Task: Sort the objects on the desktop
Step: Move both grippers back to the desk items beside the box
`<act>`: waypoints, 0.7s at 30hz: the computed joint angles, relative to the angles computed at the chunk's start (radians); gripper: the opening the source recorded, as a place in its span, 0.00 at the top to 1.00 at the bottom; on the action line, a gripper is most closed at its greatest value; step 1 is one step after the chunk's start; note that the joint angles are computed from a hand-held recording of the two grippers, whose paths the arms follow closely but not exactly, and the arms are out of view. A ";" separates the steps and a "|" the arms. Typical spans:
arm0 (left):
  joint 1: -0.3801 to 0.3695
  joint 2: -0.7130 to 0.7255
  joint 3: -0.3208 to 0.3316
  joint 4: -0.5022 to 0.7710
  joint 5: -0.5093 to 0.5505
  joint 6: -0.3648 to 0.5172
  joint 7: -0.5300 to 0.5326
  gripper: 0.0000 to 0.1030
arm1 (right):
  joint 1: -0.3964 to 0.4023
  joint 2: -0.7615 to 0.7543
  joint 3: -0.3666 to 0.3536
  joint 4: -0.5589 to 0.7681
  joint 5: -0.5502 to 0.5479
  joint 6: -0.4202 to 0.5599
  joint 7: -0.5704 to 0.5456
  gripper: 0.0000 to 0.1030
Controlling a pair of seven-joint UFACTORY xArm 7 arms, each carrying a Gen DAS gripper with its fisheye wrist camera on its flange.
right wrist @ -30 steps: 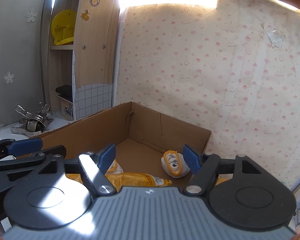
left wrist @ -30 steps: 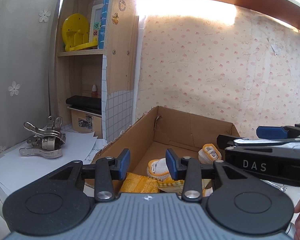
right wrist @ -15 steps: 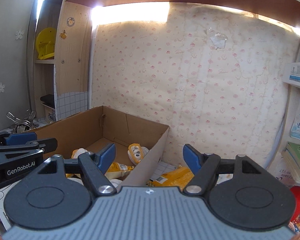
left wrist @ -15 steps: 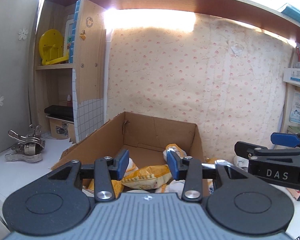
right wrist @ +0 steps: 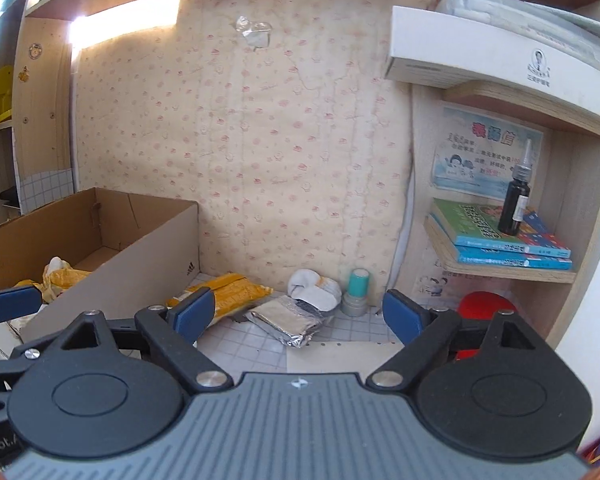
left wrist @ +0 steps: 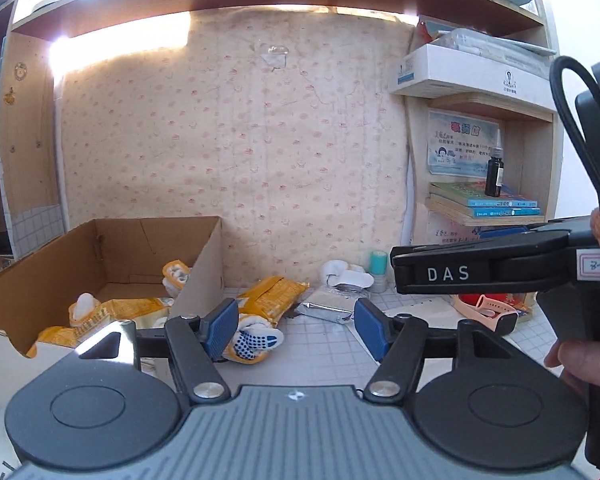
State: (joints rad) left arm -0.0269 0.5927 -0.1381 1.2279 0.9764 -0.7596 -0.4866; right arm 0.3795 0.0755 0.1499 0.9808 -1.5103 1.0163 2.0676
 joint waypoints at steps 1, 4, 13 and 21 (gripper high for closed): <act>-0.008 0.005 -0.002 0.001 -0.010 0.003 0.008 0.32 | -0.002 -0.010 -0.002 -0.016 0.001 0.000 0.011 0.14; -0.042 0.026 -0.008 0.015 -0.073 0.044 0.039 0.32 | -0.016 -0.038 -0.005 -0.056 -0.007 -0.008 0.031 0.13; -0.269 0.114 0.068 0.135 -0.609 0.264 0.302 0.28 | -0.079 -0.063 -0.018 -0.110 -0.045 -0.080 0.079 0.13; -0.506 0.241 0.262 0.358 -0.977 0.491 0.442 0.21 | -0.115 -0.031 -0.037 -0.105 -0.081 -0.147 0.098 0.13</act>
State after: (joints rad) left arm -0.5331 0.8338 0.1237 1.5863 -0.0002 -0.2689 -0.0446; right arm 0.2643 0.0449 0.1125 0.8754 -1.5911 0.8696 2.1652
